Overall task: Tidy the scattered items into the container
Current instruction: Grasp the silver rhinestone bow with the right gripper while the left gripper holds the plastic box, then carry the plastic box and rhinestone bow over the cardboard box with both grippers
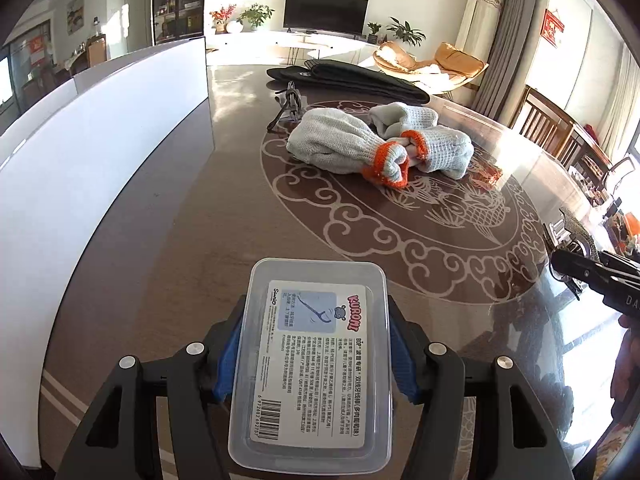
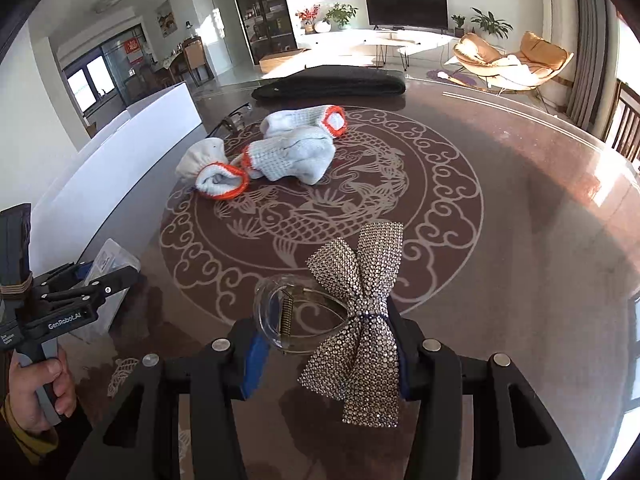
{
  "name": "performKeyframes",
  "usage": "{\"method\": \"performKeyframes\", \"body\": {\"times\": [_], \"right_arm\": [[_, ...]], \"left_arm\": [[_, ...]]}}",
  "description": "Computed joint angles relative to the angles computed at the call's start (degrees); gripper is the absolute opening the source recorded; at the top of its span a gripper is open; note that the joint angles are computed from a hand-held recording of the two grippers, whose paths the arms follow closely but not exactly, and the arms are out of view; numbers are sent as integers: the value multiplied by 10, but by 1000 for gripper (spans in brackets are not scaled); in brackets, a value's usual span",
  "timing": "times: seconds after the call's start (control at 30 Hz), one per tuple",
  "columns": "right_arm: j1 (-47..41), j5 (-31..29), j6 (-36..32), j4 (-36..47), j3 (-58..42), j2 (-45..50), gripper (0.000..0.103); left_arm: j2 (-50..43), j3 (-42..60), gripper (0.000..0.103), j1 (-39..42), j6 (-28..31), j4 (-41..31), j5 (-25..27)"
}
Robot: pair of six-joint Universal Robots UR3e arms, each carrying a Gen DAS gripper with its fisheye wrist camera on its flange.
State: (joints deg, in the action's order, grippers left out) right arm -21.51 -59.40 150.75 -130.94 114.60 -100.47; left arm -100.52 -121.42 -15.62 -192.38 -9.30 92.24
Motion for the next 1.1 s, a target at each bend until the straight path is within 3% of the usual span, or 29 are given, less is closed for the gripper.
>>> {"method": "performKeyframes", "body": {"times": [0.23,0.37,0.63,0.9,1.1], "right_arm": [[29,26,20,9,105,-121,50],[28,43,29,45,99,-134,50],[50,31,41,42,83,-131,50],[126,7,76,24,26,-76,50],[270,-4,175,-25,-193,95,50]], "left_arm": [[35,12,61,-51,-1,-53,57],[47,13,61,-58,-2,-63,65],[66,10,61,-62,-4,-67,69],[157,-38,61,17,-11,-100,-43],[308,-23,61,194,55,-238,-156]]}}
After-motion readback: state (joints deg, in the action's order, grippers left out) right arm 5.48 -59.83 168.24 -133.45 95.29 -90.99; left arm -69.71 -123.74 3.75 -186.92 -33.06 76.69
